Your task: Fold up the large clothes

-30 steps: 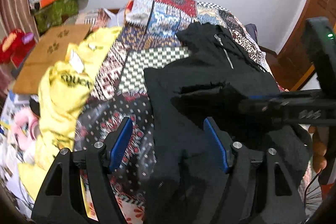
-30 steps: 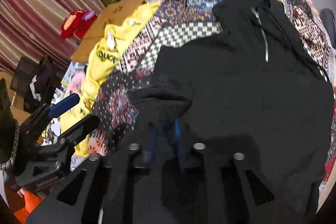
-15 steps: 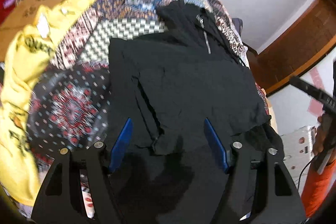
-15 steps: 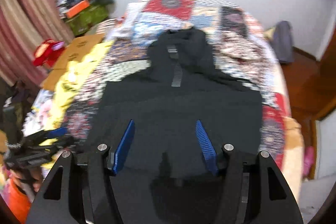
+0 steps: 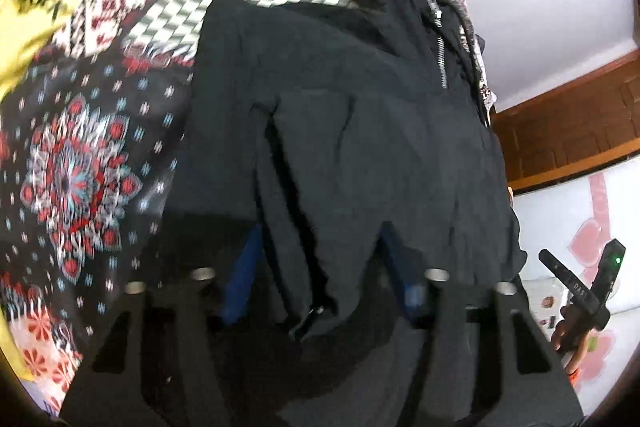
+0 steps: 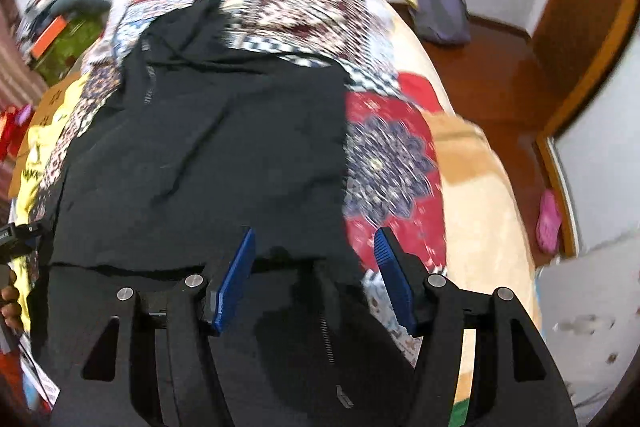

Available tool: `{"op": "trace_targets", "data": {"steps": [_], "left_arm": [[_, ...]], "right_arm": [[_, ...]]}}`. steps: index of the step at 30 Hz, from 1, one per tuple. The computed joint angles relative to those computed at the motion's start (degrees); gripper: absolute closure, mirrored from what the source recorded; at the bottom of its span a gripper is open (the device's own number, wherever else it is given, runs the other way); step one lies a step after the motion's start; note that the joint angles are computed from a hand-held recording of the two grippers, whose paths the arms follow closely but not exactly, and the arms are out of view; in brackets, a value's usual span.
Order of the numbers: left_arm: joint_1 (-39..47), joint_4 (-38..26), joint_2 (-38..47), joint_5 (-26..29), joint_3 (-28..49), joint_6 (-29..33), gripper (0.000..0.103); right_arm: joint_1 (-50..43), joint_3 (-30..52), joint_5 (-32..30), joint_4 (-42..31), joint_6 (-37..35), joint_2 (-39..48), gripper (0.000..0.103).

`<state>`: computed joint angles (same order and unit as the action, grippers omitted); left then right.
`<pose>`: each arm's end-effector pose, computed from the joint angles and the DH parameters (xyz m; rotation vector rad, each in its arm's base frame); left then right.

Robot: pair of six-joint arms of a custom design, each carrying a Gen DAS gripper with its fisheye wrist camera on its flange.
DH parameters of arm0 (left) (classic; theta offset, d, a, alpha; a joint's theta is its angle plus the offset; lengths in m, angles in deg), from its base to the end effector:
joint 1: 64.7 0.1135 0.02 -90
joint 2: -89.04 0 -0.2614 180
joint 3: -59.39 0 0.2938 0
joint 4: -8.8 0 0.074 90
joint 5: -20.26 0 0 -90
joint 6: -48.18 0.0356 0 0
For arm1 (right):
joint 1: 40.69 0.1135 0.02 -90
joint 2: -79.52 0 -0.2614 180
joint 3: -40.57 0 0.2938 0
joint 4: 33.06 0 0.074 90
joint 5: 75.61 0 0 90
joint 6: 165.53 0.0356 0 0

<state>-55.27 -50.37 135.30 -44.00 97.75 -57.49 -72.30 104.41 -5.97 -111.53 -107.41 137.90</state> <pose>0.1718 0.0129 0.1643 -0.4641 2.6602 -0.6452 0.1826 -0.0978 0.2614 -0.0787 2.6984 0.2000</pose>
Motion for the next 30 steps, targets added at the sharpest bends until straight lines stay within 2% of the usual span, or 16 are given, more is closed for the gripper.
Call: {"op": "trace_targets", "data": {"steps": [2, 5, 8, 12, 17, 19, 26, 30], "left_arm": [[-1.9, 1.2, -0.3, -0.9, 0.5, 0.9, 0.072], [-6.3, 2.3, 0.3, -6.7, 2.8, 2.1, 0.085], [-11.0, 2.2, -0.7, -14.7, 6.4, 3.2, 0.09], [-13.4, 1.9, -1.1, -19.9, 12.7, 5.2, 0.091], [-13.1, 3.5, 1.4, -21.7, 16.9, 7.5, 0.091], [-12.0, 4.4, 2.0, -22.9, 16.0, 7.8, 0.091], [-4.3, 6.7, 4.4, -20.2, 8.1, 9.4, 0.09], [-3.6, 8.6, 7.0, -20.5, 4.0, 10.5, 0.087]], "right_arm": [[-2.0, 0.5, -0.8, 0.5, 0.1, 2.5, 0.045], [-3.3, 1.6, -1.7, 0.9, 1.1, 5.4, 0.045], [-3.6, 2.8, -3.2, 1.0, 2.0, 6.6, 0.045], [-1.4, 3.8, -4.0, 2.3, 4.1, 7.1, 0.045], [3.2, 2.9, -4.2, 3.7, 7.3, 6.6, 0.045], [5.6, 1.6, -3.5, 4.2, 8.1, 6.2, 0.045], [13.8, -4.5, 1.5, 6.8, 9.7, 5.4, 0.045], [14.1, -5.9, 2.6, 7.7, 9.7, 4.1, 0.039]]}}
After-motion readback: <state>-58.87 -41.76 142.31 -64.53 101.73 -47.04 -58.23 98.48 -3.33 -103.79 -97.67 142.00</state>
